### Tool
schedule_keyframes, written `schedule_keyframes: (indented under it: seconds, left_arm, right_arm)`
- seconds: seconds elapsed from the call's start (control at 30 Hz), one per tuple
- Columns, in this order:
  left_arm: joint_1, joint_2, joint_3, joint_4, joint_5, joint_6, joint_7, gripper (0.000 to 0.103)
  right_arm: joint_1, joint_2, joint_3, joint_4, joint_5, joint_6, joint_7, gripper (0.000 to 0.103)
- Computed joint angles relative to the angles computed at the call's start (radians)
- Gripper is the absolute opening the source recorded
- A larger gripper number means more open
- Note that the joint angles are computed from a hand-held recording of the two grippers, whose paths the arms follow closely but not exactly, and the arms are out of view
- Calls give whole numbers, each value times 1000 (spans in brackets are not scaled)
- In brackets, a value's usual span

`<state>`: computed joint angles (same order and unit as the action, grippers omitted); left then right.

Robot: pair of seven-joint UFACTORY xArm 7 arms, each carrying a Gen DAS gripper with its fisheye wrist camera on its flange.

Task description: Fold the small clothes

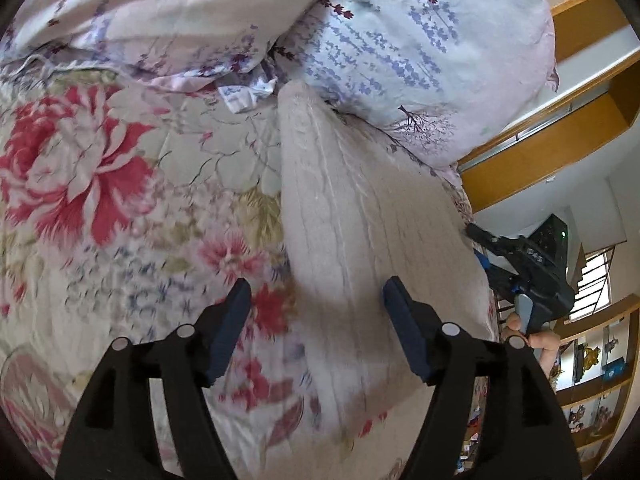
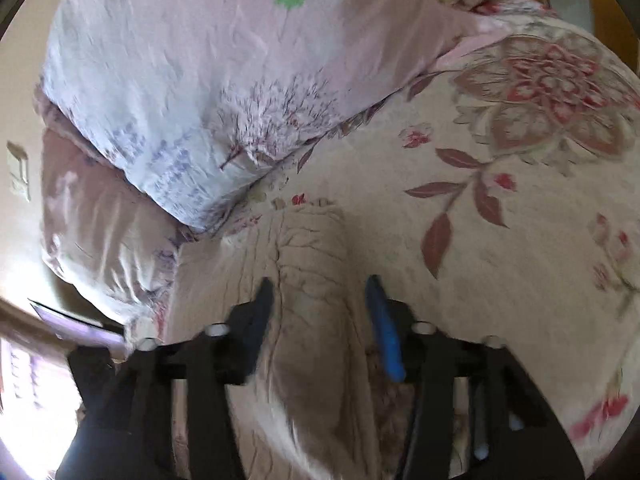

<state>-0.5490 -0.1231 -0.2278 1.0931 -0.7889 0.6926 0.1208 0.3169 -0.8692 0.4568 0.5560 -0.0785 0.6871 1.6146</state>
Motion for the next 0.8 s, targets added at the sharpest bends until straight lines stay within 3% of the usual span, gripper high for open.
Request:
schedule_keyframes:
  seconds: [0.03, 0.07, 0.2, 0.27, 0.37, 0.5, 0.6, 0.73, 0.8]
  left_arm:
    - [0, 14, -6, 14, 21, -11, -10, 69]
    - [0, 27, -11, 26, 43, -20, -20, 69]
    - [-3, 49, -18, 53, 53, -27, -18, 69]
    - [-8, 56, -24, 56, 55, -38, -9, 69]
    - [-14, 73, -33, 64, 51, -44, -5, 70]
    - [-17, 80, -37, 65, 36, -48, 2, 70]
    - [-15, 60, -33, 49, 22, -38, 9, 70]
    - [-18, 0, -14, -6, -38, -16, 54, 70]
    - [-23, -20, -6, -26, -65, -5, 72, 70]
  right_arm:
    - [5, 23, -13, 9, -1, 0, -25, 22]
    - [-3, 46, -9, 29, -16, 14, -43, 11]
    - [-93, 45, 92, 159, -165, 148, -63, 9]
    - [-136, 65, 146, 236, -229, 261, -89, 9]
    - [-131, 162, 131, 270, -209, 370, -125, 9]
    - [-77, 228, 70, 214, -186, 348, -91, 9]
    - [-38, 171, 49, 189, -191, 329, -45, 12]
    - [9, 41, 66, 136, -156, 304, 30, 40]
    - [35, -9, 83, 107, -123, 276, 63, 43]
